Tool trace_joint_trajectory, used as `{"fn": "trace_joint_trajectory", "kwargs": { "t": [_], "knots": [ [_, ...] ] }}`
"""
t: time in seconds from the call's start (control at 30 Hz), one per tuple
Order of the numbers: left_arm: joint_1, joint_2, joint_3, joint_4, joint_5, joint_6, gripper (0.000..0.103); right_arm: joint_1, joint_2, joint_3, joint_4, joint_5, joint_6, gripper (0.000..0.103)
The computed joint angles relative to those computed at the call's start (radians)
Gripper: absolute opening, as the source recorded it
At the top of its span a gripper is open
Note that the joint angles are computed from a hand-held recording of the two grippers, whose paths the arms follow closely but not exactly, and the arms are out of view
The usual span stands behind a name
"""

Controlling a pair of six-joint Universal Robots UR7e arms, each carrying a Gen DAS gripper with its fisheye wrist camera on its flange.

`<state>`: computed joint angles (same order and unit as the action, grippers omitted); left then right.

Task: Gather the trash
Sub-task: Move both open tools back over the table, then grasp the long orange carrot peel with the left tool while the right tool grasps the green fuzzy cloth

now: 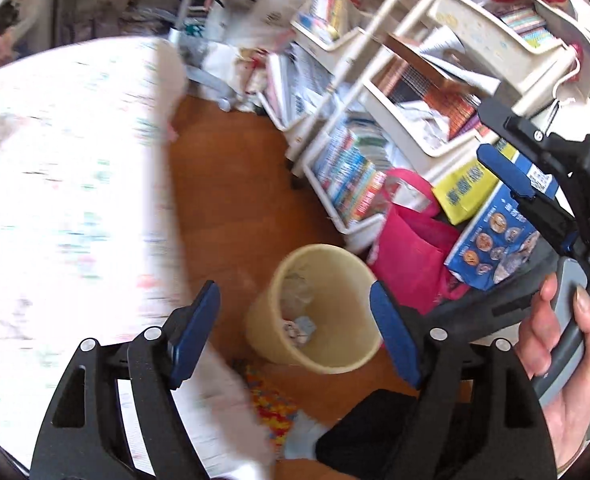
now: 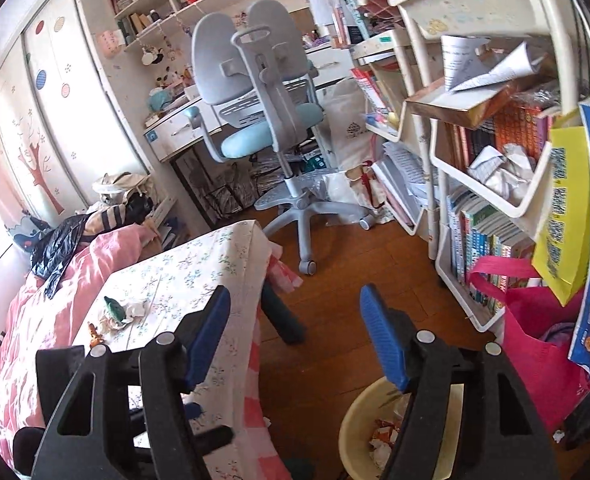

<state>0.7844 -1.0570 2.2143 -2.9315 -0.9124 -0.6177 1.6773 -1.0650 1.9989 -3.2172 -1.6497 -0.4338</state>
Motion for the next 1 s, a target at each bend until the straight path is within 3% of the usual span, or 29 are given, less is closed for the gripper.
{"fn": "trace_joint_trajectory", "kwargs": {
  "t": [0.2,0.5,0.7,1.0],
  "knots": [
    [-0.018,-0.188,0.092,0.129,0.127,-0.059,0.079,0.051,0.027,-0.01,0.019,0.005,-0.029,0.068],
    [0.001,-0.444,0.208,0.285,0.259,-0.171,0.084,0.129,0.105,-0.041,0.048,-0.02,-0.084,0.07],
    [0.039,-0.532,0.251,0.356,0.29,-0.262,0.084,0.175,0.16,-0.066,0.075,-0.037,-0.1,0.071],
    [0.031,-0.646,0.282,0.448,0.353,-0.35,0.084,0.237,0.246,-0.102,0.106,-0.074,-0.122,0.071]
  ]
}}
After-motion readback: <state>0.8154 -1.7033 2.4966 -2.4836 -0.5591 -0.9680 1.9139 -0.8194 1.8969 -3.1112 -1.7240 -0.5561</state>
